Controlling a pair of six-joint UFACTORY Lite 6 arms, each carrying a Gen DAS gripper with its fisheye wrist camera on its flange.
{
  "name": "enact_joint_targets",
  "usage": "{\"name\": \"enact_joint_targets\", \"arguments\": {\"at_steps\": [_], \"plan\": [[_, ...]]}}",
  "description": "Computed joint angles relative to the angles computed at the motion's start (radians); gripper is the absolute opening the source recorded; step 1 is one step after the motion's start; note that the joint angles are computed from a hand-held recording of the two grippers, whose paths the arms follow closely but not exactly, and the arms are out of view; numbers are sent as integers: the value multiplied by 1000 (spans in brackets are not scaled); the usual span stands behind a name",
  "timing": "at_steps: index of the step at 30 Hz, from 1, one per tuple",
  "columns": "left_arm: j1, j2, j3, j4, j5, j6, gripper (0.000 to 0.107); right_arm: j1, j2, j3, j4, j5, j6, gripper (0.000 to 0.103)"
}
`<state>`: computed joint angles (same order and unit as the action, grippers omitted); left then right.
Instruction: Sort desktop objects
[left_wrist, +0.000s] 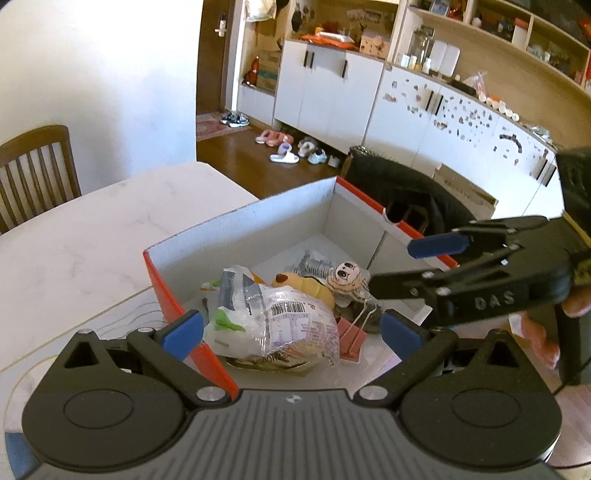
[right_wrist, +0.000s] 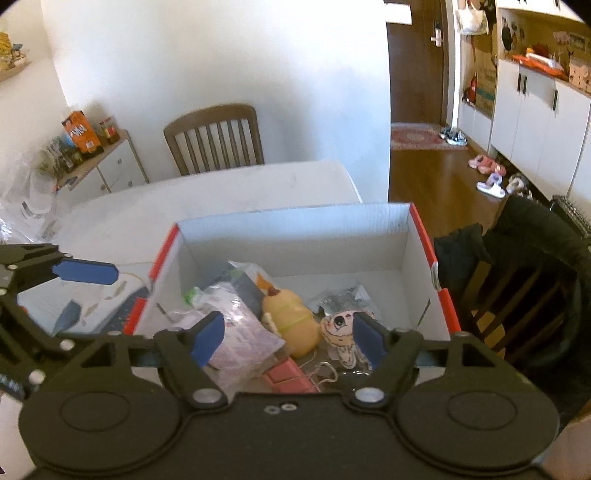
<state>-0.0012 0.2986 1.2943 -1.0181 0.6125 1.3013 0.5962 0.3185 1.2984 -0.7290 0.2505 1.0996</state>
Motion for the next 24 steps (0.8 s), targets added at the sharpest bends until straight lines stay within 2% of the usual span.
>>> {"name": "enact_joint_targets", "arguments": {"at_steps": [6, 8, 13, 19, 24], "plan": [[38, -85, -73, -81, 8, 107, 103, 82, -65, -44, -229, 66, 254, 80], [50, -101, -79, -80, 26, 110, 103, 111, -77, -55, -292, 89, 335, 86], [78, -154, -127, -116, 34, 167, 103, 183, -98, -73, -407, 165, 482, 90], [123, -180, -147, -123, 77, 188, 103, 257, -121, -95, -483, 259, 591, 94], [139, -209, -179, -114, 54, 208, 102, 308, -133, -114, -516, 323, 650, 96]]}}
